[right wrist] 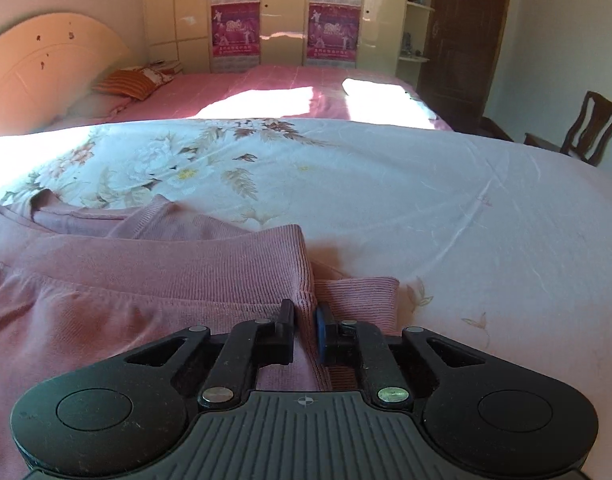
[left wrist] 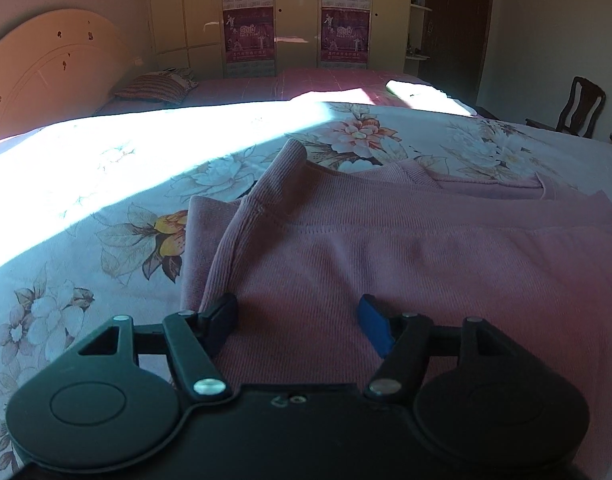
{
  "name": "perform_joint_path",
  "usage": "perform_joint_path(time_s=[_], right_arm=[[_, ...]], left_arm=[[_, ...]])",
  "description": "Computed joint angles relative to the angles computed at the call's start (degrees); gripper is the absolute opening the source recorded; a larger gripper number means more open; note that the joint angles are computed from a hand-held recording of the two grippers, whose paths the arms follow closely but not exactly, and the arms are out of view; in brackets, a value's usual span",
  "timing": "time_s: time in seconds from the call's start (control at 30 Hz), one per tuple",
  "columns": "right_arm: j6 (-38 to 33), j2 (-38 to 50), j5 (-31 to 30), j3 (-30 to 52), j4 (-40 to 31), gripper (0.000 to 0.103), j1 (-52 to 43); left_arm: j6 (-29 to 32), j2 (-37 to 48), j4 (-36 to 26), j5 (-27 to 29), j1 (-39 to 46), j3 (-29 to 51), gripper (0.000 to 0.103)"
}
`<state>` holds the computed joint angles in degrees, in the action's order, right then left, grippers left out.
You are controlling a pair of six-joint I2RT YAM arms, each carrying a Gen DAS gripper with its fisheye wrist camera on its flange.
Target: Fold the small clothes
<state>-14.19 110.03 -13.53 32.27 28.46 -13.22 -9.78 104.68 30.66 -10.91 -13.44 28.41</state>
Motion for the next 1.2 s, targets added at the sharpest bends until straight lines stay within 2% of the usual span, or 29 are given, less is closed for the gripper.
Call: perform_joint_path(time_s=[0.07,0.1,0.13,0.23,0.3,0.37,0.47,0.5,0.57,0.63,0.67,0.73,0.77,0.87,1.03,1.1,1.17,1.2], right_arm=[[-0.4,-0.5,1.0,-0.1,-0.1,0.010,0.8],[0.0,-2.0,1.1,-1.0,0.1,0.010,0.7],[0.8,-4.1,0.6,-2.5,0.6,0.010,0.4],[1.6,-11.7,-4.2,-7.6,0.0,0.010,-0.6],[1.9,-15.4,-7.3,-10.6,-1.4,0.010,0.4],[2.3,-17.2,-7.4,-13.5,-0.8,0.010,3.4],[3.1,-15.2,-3.3,-16.3,3.3,0.010,8.5],[2.9,-13.5,-1.6,-16.6,4.4,0.010,8.9],[1.0,-10.5,-1.4,-16.8,6.0,0.010,5.7],[-1.8,-8.9,-2.2,-18.0,9.1,0.010,2.2],[-3.4,-8.6,-1.5,-19.2,11.1,0.009,0.9],[-5.3,-7.3,-0.4,-19.8,14.0,0.009,-1.7],[-6.3,-6.8,-1.7,-19.6,14.1,0.008,-3.3],[-6.8,-8.8,1.3,-19.1,11.2,0.006,-1.1],[-5.1,-11.2,3.8,-18.6,7.3,0.006,-0.1],[-4.0,-12.7,4.2,-17.8,4.3,0.006,0.0],[-1.6,-18.4,2.5,-18.8,0.3,0.007,-0.3],[-0.9,-22.5,1.4,-20.2,-0.9,0.007,0.5]], left_arm=[[-0.4,-1.3,-2.0,-0.2,-0.1,0.2,0.066],[-0.9,-2.8,-2.6,-0.3,-0.3,-0.4,0.060],[-1.5,-4.7,-2.5,0.1,-0.3,-1.6,0.059],[-1.7,-10.2,-1.4,0.8,-3.2,-4.8,0.060],[-2.3,-10.4,-1.6,1.2,-6.1,-4.5,0.060],[-3.0,-8.1,-1.0,0.6,-8.9,-3.5,0.061],[-3.2,-3.8,-0.4,-1.6,-11.0,-2.2,0.061],[-3.2,-2.8,0.8,-1.7,-10.6,-2.7,0.064],[-3.4,-2.6,3.8,-1.5,-8.9,-5.2,0.071],[-3.7,-3.0,5.9,-1.0,-6.9,-7.3,0.071],[-3.4,-3.0,5.8,-3.0,-6.7,-7.9,0.071],[-2.1,-2.0,11.4,-1.3,-4.4,-11.0,0.072],[-1.8,-2.6,11.7,-0.8,-3.8,-11.7,0.072],[-3.0,-5.6,6.6,-0.7,-3.4,-10.9,0.071],[-3.0,-8.0,6.7,0.0,-1.8,-13.3,0.071],[-5.1,-10.2,3.8,-0.1,-1.8,-13.3,0.071],[-7.2,-14.5,-0.7,-2.5,-4.0,-13.3,0.055],[-7.6,-16.8,-2.2,-2.7,-5.0,-13.6,0.054]])
